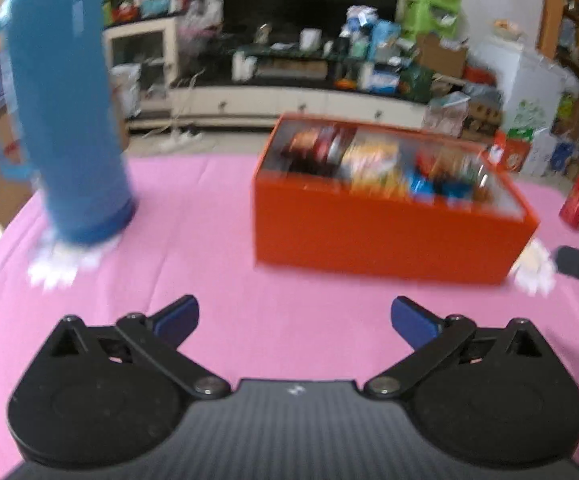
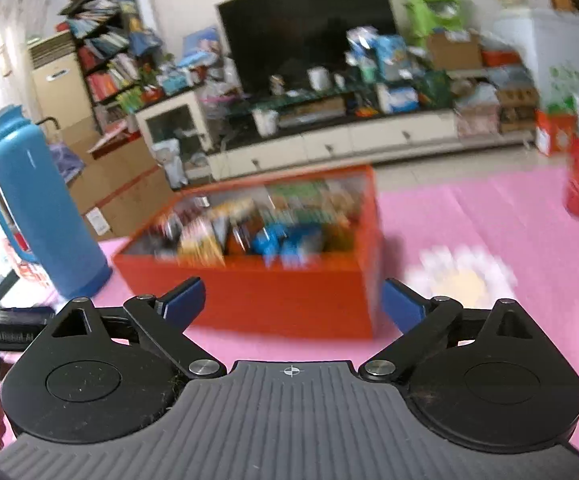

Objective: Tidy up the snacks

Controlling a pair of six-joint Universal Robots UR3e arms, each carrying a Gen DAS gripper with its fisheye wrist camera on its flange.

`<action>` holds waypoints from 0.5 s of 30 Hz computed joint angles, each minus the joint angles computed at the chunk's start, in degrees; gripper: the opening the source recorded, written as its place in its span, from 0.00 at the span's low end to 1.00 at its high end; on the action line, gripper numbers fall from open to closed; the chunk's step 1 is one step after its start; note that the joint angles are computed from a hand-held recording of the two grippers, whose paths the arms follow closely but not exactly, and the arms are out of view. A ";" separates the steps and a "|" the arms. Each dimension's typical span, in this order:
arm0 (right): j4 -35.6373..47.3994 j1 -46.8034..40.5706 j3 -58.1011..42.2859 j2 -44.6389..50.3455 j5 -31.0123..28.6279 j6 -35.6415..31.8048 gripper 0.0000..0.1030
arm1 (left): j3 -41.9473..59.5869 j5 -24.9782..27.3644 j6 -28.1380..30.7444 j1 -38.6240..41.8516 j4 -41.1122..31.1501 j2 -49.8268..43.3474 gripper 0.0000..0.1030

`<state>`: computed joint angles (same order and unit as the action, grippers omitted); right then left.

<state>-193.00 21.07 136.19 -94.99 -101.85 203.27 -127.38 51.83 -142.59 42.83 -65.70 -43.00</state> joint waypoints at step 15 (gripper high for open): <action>2.85 -6.86 12.54 -9.98 3.88 1.24 0.86 | -4.18 7.97 -8.08 -9.20 11.22 -1.13 0.98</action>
